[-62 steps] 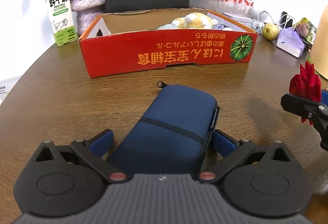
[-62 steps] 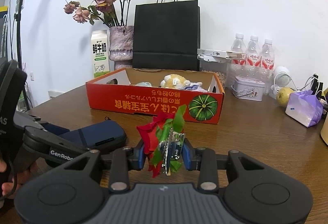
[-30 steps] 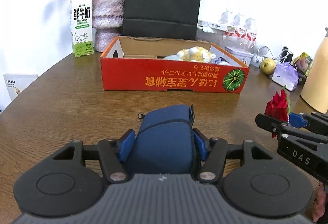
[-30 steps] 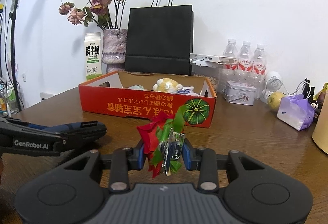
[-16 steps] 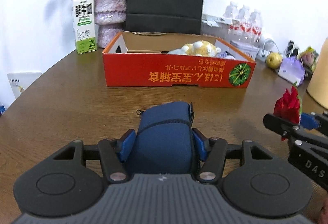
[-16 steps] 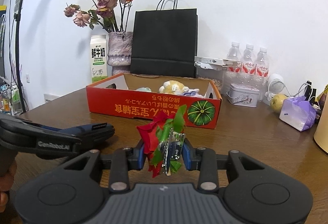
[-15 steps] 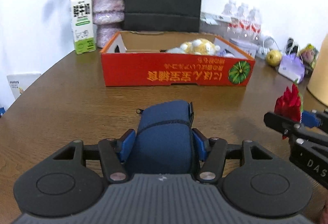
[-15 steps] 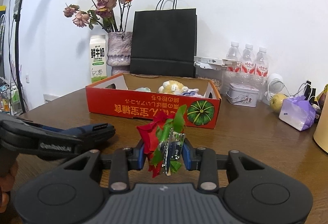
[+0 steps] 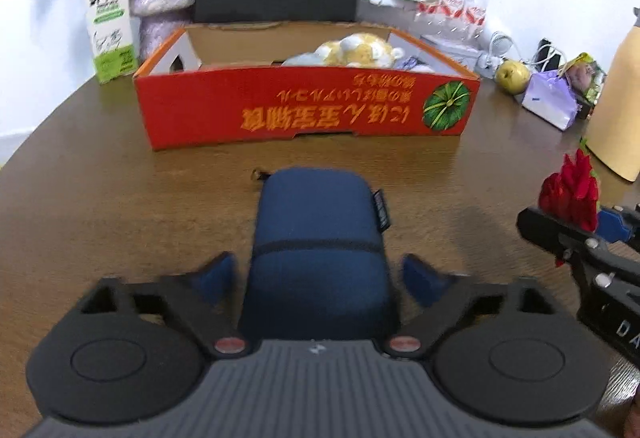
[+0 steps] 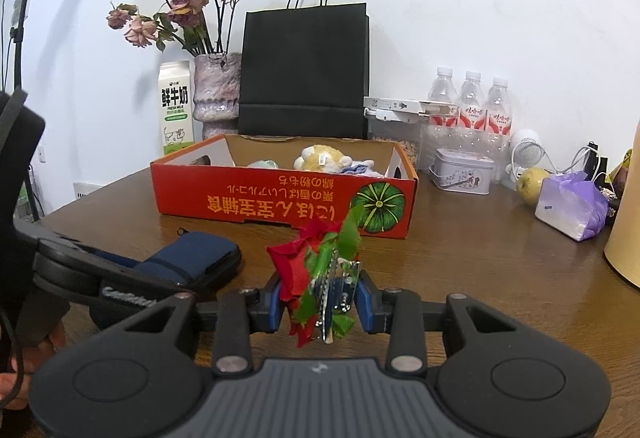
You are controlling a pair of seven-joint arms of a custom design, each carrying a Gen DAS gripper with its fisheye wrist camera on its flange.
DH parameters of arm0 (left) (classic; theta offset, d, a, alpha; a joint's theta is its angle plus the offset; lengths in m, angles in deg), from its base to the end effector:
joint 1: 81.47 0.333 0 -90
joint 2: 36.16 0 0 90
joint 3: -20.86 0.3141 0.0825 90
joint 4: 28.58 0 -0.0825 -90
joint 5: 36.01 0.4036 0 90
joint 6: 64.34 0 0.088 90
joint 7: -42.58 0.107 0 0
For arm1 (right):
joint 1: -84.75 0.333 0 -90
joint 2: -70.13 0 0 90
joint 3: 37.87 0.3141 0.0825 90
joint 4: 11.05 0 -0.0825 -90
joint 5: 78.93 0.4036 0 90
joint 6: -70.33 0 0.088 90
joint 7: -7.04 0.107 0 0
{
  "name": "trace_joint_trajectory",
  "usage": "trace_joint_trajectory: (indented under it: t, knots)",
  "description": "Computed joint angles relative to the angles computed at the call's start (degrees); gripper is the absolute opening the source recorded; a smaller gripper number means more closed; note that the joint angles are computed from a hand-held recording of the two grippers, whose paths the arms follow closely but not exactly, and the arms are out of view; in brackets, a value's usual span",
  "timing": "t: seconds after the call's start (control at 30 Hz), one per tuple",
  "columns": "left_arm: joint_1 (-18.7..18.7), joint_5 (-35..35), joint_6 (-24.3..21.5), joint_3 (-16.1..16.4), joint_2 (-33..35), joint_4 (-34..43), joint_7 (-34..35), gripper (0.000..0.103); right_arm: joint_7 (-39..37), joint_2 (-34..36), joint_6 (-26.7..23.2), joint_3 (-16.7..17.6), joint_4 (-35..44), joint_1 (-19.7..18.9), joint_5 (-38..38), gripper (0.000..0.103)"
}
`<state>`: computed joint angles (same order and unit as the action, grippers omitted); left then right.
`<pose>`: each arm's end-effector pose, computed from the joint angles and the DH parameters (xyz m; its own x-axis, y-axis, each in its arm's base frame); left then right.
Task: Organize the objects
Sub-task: 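Carry the blue pouch and red rose with both tools over the red box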
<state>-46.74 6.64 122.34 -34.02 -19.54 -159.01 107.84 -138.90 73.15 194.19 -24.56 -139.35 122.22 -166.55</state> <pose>0.5225 -0.2465 0.3603 -0.5670 -0.8211 0.0657 -0.5801 0.3414 -0.7395 0.3821 0.4046 0.3492 -0.2292 -0.9733 0.0130 -0.3953 0.0809 -0.9150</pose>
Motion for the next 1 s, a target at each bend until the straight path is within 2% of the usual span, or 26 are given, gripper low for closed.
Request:
trace_joint_trajectory:
  t: [0.03,0.1,0.13,0.2,0.23,0.27,0.33,0.37,0.5,0.7,1.0]
  knots:
    - [-1.2,-0.1,0.6,1.4,-0.5,-0.2,-0.2,0.101,0.0,0.0,0.0,0.0,0.0,0.0,0.0,0.035]
    - [-2.2,0.4,2.1,2.9,-2.1,-1.2,-1.0,0.081,0.1,0.0,0.1,0.0,0.0,0.0,-0.1,0.035]
    - [-0.1,2.1,3.0,1.3,-1.7,-1.4,-2.1,0.069,0.0,0.0,0.2,-0.1,0.0,0.0,-0.1,0.035]
    - [6.3,4.6,2.6,-4.8,0.1,-1.5,-4.1,0.064,0.0,0.0,0.3,-0.1,0.0,0.0,-0.1,0.035]
    - [7.3,5.3,2.8,-5.5,0.1,-1.6,-5.1,0.064,0.2,0.0,0.2,0.0,0.0,0.0,-0.2,0.035]
    - [6.3,5.4,3.7,-4.3,-1.1,-1.9,-6.1,0.064,0.5,-0.1,0.2,-0.1,-0.1,0.0,-0.5,0.035]
    - [0.3,3.6,7.3,2.2,-4.5,-3.0,-6.5,0.064,1.1,-0.2,0.0,0.0,-0.2,0.1,-1.1,0.035]
    - [-1.6,2.6,8.9,4.3,-5.5,-3.5,-6.4,0.064,1.5,-0.2,0.0,0.0,-0.3,0.1,-1.4,0.035]
    - [-7.1,-1.0,14.1,10.5,-8.4,-5.1,-5.4,0.064,1.8,-0.7,0.7,0.0,-0.4,-0.2,-2.2,0.035]
    - [-12.6,-5.9,18.0,16.0,-11.2,-5.7,-3.4,0.064,1.0,-1.6,1.8,-0.2,0.0,-1.1,-3.1,0.035]
    - [-20.9,-11.8,17.3,22.8,-11.0,-1.9,0.1,0.064,-1.5,-1.4,4.8,-1.2,3.3,-3.1,-5.4,0.035]
